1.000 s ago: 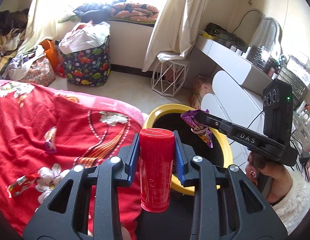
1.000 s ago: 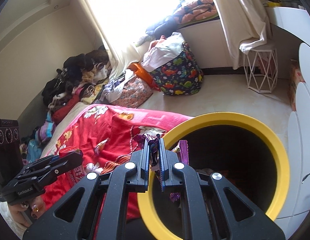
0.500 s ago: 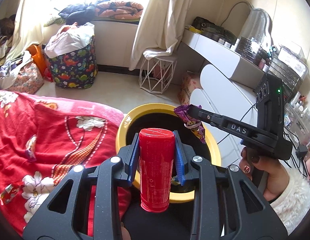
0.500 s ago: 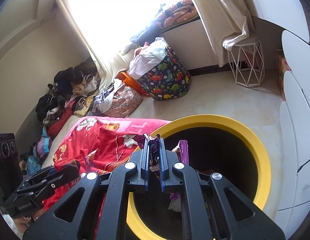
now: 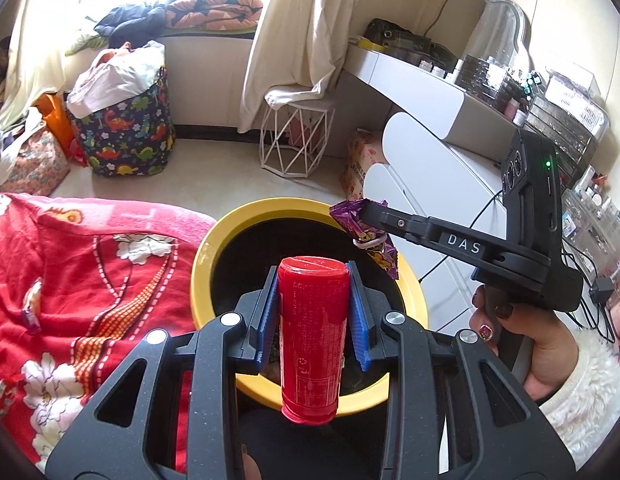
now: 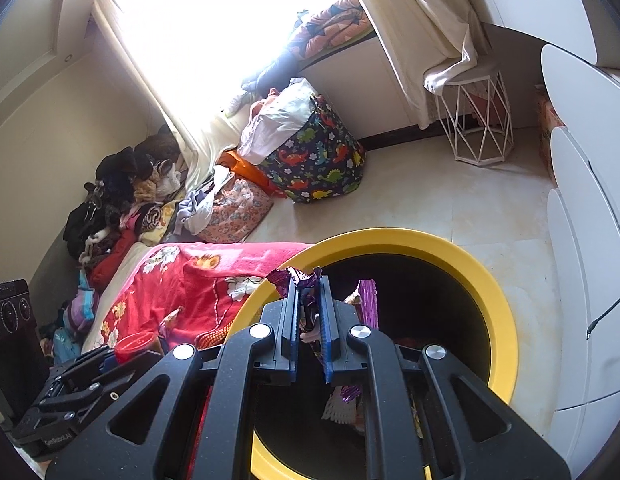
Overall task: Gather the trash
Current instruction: 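Carry the red can with the left gripper over the bin while the right gripper carries the purple wrapper, then open both grippers to drop the red can and purple wrapper into the bin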
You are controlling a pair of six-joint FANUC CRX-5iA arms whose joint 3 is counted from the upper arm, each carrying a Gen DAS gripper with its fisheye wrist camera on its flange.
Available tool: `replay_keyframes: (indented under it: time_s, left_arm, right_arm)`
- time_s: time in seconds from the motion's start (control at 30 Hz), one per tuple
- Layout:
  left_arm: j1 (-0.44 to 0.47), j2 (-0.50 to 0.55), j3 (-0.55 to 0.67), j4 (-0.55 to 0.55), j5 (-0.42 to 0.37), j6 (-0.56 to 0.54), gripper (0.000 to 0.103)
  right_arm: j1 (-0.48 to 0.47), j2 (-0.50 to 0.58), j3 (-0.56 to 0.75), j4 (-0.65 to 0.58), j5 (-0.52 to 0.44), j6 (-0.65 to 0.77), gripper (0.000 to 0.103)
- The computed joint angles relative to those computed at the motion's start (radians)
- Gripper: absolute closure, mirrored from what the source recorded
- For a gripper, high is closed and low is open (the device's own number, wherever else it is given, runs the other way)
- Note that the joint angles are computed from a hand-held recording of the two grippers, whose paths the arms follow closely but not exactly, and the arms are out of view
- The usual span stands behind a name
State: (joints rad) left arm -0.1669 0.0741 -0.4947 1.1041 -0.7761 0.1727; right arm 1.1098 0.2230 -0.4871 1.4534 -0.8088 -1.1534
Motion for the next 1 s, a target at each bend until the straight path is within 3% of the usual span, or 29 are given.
replay_keyframes:
  time_s: [0.37,0.47,0.53,0.67,0.73,0.9,1.0]
  left_arm:
    - [-0.024,0.048,0.023,-0.008,-0.009,0.012,0.078]
    - [-0.022,0.059,0.025,-0.001,-0.008,0.015,0.075]
    - [-0.021,0.059,0.020,0.008,0.000,0.013,0.056]
    - [-0.017,0.049,0.005,0.031,0.023,0.010,0.046]
    - [-0.014,0.039,-0.006,0.047,0.040,0.005,0.031]
    - [-0.009,0.005,-0.039,0.097,0.096,-0.020,0.011]
    - [-0.007,-0.019,-0.061,0.123,0.133,-0.051,0.011]
  right_arm:
    - [0.001,0.004,-0.001,-0.003,-0.002,-0.019,0.092]
    - [-0.001,0.003,-0.009,0.004,-0.004,-0.040,0.079]
    - [0.003,0.005,-0.009,-0.003,-0.012,-0.042,0.070]
    - [0.008,0.005,-0.011,-0.014,-0.023,-0.044,0.061]
    - [0.013,0.010,-0.003,-0.029,-0.032,-0.028,0.057]
    - [0.026,0.025,0.024,-0.061,-0.057,0.029,0.045]
    - [0.036,0.037,0.048,-0.078,-0.078,0.063,0.037]
